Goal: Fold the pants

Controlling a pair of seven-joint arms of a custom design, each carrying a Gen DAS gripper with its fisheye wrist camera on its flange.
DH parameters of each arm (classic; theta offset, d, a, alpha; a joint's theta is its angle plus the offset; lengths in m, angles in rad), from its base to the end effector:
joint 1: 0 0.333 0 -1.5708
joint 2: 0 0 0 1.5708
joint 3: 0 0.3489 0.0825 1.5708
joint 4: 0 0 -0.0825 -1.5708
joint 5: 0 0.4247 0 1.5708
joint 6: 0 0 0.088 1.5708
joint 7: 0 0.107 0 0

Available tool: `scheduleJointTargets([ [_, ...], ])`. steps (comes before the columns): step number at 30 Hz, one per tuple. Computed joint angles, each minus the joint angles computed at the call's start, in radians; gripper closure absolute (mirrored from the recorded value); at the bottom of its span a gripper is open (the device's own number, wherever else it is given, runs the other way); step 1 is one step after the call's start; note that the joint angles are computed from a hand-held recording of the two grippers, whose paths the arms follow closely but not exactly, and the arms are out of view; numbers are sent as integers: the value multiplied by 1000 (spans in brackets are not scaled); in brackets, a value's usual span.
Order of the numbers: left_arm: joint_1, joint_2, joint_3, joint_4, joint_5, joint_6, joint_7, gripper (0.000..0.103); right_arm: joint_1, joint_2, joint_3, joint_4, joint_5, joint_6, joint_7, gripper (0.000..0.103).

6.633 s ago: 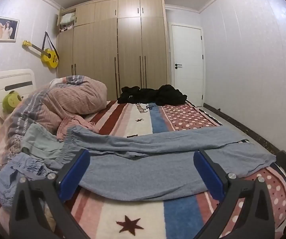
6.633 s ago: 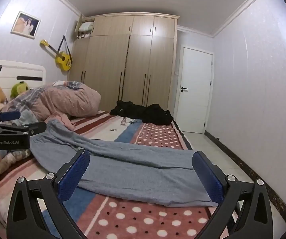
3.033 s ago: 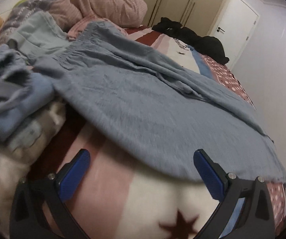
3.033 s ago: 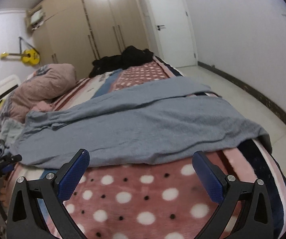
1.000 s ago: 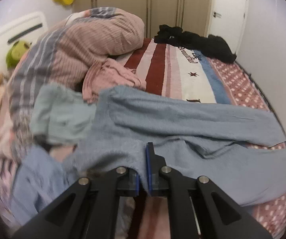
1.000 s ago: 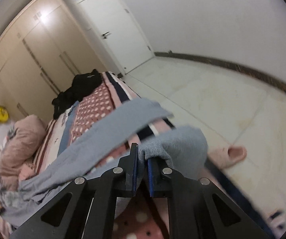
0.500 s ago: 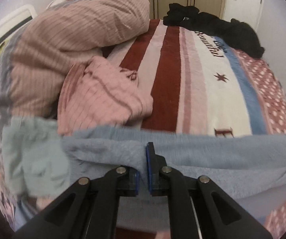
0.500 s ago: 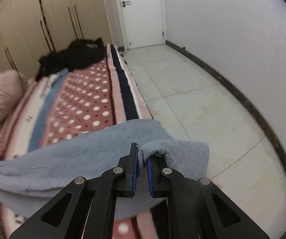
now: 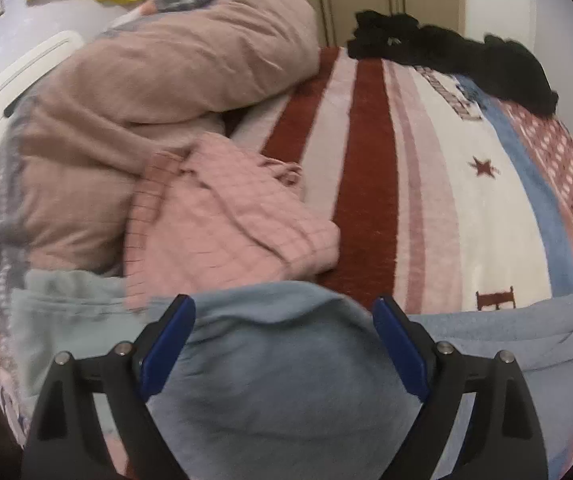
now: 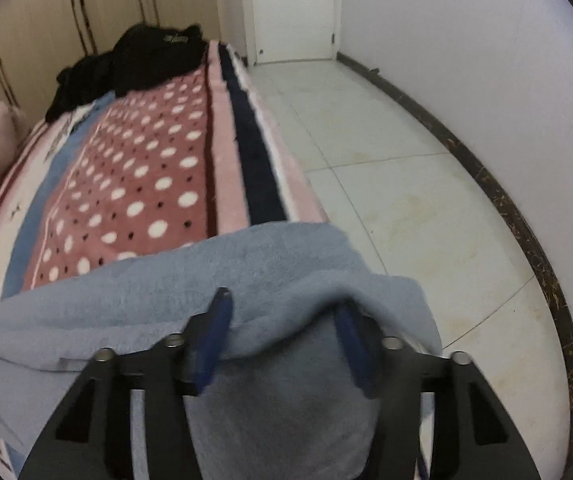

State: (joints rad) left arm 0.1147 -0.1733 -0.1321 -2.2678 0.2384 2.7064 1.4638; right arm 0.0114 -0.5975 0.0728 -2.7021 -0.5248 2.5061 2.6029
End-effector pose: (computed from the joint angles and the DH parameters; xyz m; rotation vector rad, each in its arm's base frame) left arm 0.5632 -0.0209 0.5110 -1.7220 1.9046 -0.4389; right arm 0.4003 0.0375 0.4571 -1.3124 2.4503 -0.7234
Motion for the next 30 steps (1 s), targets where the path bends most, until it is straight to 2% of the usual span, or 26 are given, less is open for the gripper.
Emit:
scheduleJointTargets([
  [4,-32,-74,56,-33,-179,-23,146,15,3,-150,-25,-64,25,-19,-19,41],
  [6,-57,-103,78,-45,-276,-71,235,15,23,-215,-43,-96,67,-32,-48,41],
  [9,-96,-126,84,-71,-390,-136,364,15,106,-247,-83,-132,157,22,-132,44],
  [12,-141,-137,72,-103,-473,-179,470,15,211,-178,-110,-138,257,136,-219,54],
  [14,-162,-123,47,-113,-493,-204,512,15,288,-82,-127,-116,324,218,-281,62],
  [16,-157,-96,3,-119,-439,-194,491,15,350,19,-138,-76,379,261,-351,72],
  [18,-138,-51,-48,-114,-328,-169,408,15,395,128,-139,-26,429,286,-412,75],
  [19,-133,-25,-59,-103,-289,-168,366,15,393,164,-122,-10,440,294,-421,75],
  [21,-136,9,-60,-85,-246,-149,312,15,338,226,-57,25,402,309,-400,75],
  [23,-138,46,-59,-61,-199,-107,260,15,291,269,-25,56,364,326,-376,76],
  [25,-131,87,-64,-28,-103,-74,153,15,266,291,-14,72,353,343,-345,78],
  [30,-151,177,-32,53,-29,-19,38,15,200,367,-23,144,307,361,-303,79],
])
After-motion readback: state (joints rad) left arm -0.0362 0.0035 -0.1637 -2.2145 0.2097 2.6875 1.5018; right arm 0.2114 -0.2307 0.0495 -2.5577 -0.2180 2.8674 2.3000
